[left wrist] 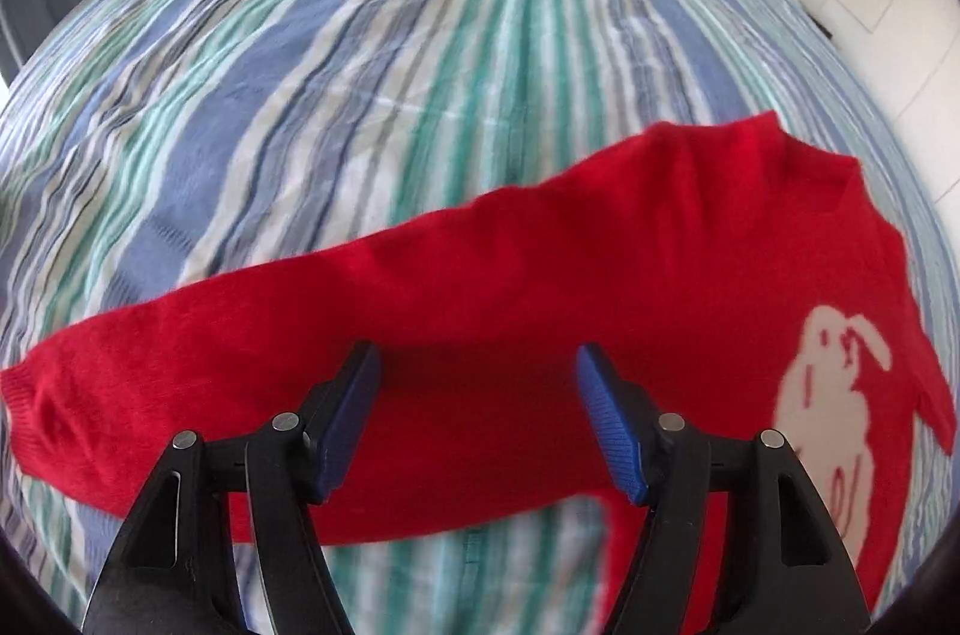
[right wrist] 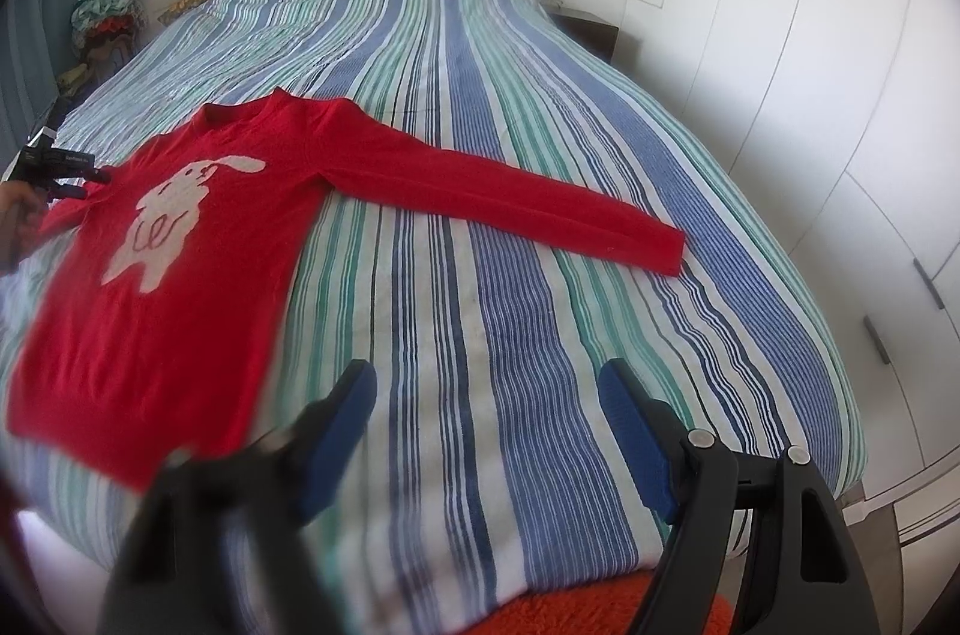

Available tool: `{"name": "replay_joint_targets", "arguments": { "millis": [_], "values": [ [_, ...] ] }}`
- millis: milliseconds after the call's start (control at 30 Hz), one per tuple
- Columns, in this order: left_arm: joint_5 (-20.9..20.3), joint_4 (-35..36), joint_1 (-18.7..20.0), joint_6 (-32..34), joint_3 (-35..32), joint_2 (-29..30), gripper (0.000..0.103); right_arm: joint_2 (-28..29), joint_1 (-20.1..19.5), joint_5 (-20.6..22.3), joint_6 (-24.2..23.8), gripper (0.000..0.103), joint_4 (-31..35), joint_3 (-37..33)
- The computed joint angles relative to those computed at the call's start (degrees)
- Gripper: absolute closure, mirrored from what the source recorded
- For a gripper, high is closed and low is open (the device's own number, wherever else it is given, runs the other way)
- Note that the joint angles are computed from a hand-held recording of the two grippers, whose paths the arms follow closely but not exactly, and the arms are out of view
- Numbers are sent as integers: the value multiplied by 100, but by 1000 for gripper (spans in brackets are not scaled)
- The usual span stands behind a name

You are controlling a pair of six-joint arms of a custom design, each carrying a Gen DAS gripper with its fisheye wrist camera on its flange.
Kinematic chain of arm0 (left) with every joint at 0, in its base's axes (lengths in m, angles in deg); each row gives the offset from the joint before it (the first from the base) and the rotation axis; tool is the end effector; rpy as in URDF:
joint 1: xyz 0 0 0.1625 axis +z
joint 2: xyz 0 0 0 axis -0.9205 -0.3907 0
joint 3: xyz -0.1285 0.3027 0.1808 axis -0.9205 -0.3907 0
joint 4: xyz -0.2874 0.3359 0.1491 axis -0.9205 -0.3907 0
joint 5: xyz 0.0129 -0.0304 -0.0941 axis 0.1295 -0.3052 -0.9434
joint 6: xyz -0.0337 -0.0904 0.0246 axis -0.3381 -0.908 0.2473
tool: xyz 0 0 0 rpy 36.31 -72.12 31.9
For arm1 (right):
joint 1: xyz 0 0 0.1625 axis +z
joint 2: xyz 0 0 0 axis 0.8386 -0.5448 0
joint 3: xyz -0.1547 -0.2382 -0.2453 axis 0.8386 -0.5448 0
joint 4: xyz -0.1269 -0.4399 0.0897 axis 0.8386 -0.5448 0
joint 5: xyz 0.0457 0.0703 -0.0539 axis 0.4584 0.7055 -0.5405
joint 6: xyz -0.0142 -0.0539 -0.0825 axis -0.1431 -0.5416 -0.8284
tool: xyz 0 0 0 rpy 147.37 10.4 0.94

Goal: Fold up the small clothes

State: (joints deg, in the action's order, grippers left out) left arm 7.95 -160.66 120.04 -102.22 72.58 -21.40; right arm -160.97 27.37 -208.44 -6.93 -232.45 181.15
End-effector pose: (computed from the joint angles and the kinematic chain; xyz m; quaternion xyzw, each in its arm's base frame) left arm -0.2660 -0.7015 0.1518 0.0055 0.9074 -0.2512 0.3369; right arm 0.0349 -0.3715 0.4776 0.0728 -0.8125 0.3557 0.4562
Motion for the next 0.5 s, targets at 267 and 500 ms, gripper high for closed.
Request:
{"name": "replay_joint_targets", "arguments": {
  "millis": [267, 500],
  "values": [
    [848, 1131, 336, -1609, 1564, -2026, 33, 54, -27, 22, 89, 27, 132, -55],
    [1144, 1935, 237, -2864, 2245, -3046, 33, 39, 15, -5, 30, 27, 26, 1]
  ]
}}
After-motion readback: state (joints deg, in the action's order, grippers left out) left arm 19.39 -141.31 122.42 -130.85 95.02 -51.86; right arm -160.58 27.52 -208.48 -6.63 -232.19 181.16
